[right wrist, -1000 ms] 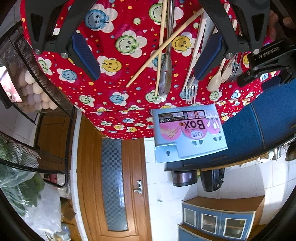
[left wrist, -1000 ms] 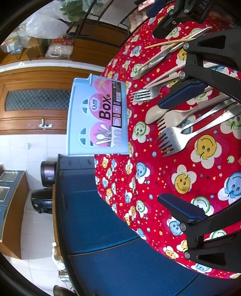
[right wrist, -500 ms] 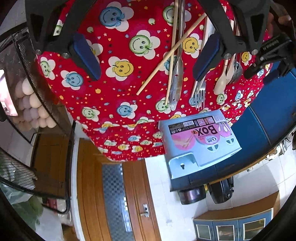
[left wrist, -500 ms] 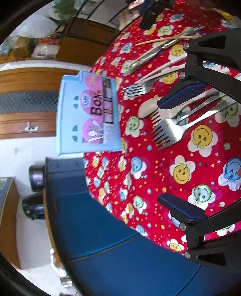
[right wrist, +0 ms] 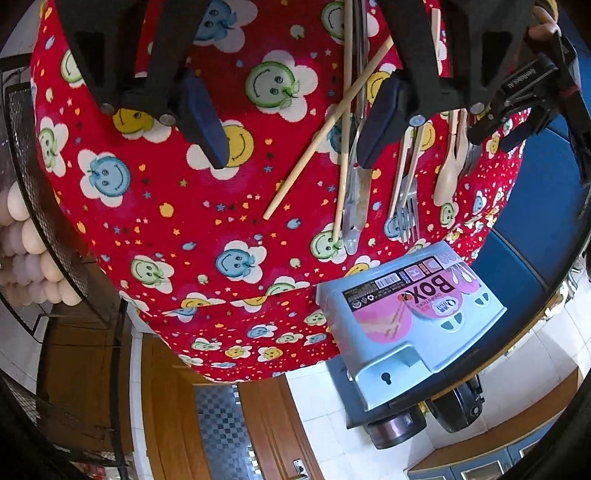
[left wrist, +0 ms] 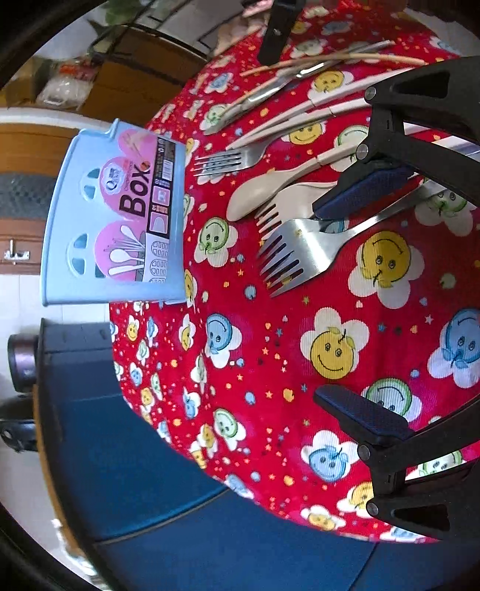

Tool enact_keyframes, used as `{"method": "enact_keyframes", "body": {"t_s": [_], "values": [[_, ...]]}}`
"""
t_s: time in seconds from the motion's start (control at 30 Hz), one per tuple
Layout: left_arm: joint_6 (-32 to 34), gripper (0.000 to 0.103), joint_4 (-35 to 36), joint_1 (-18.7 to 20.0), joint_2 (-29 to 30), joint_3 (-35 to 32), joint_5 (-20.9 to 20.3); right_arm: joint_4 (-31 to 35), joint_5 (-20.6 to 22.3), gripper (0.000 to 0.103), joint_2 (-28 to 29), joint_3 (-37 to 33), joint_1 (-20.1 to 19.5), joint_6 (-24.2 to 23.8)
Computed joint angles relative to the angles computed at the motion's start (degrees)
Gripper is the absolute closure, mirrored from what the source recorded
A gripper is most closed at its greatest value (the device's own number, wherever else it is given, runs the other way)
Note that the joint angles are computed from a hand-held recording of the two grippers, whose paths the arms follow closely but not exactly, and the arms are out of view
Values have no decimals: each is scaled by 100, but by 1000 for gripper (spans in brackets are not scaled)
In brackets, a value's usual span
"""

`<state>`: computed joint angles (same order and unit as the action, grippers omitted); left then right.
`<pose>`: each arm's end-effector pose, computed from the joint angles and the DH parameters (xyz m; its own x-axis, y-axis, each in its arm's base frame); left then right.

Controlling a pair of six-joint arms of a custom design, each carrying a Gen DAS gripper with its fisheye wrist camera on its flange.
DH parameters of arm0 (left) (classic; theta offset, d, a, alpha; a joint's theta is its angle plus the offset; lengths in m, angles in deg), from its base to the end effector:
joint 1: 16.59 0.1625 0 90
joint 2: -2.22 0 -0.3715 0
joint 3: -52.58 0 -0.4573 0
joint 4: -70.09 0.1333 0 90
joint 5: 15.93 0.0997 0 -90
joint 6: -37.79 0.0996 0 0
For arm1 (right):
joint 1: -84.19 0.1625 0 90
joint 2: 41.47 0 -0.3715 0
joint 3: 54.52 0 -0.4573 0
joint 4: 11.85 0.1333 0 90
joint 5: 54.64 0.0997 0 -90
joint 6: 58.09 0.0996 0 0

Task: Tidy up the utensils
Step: 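Lower the left tool and grasp a silver fork while the right tool grasps a wooden chopstick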

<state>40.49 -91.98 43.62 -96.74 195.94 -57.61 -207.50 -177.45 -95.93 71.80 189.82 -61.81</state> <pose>-0.0125 -0.4398 0.1972 -0.7278 0.0655 -0.6826 0.4748 0.7664 -0.4327 0.2078 -0.4483 0.0161 -0.8742 0.0117 0.4855 -0.2812 0.8028 -0.5258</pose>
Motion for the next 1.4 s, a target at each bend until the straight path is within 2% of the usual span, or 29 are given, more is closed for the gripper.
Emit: {"method": "enact_keyframes", "body": {"t_s": [0.13,0.23,0.37,0.6,0.67,0.77,0.9,1.0,1.07,1.23,1.4], "values": [[-141,12,167,40,-56,-49,-22,224,-103,38,-10,-89,4,-12],[-324,16,437,126,-147,-121,-146,449,-113,40,-54,-128,-25,10],[-479,16,687,184,-74,-270,-71,623,-221,44,-51,-196,-4,-35],[-462,16,828,329,23,-466,-182,830,-245,62,-49,-321,-31,-78],[-378,19,739,337,156,-525,69,855,-204,67,-50,-341,-50,-103],[-375,19,777,462,181,-636,-114,908,-208,73,-29,-381,-55,-152],[-196,29,711,494,220,-691,-257,1040,-187,82,-10,-462,-68,-194],[-24,50,658,500,250,-721,-502,1185,-48,85,-48,-503,-120,-153],[82,69,672,514,315,-782,-656,1280,53,86,-85,-506,-150,-97],[140,71,743,505,409,-870,-734,1653,395,90,-236,-551,-291,128],[-41,72,967,750,394,-1095,-1248,1994,487,91,-232,-696,-322,272]]}}
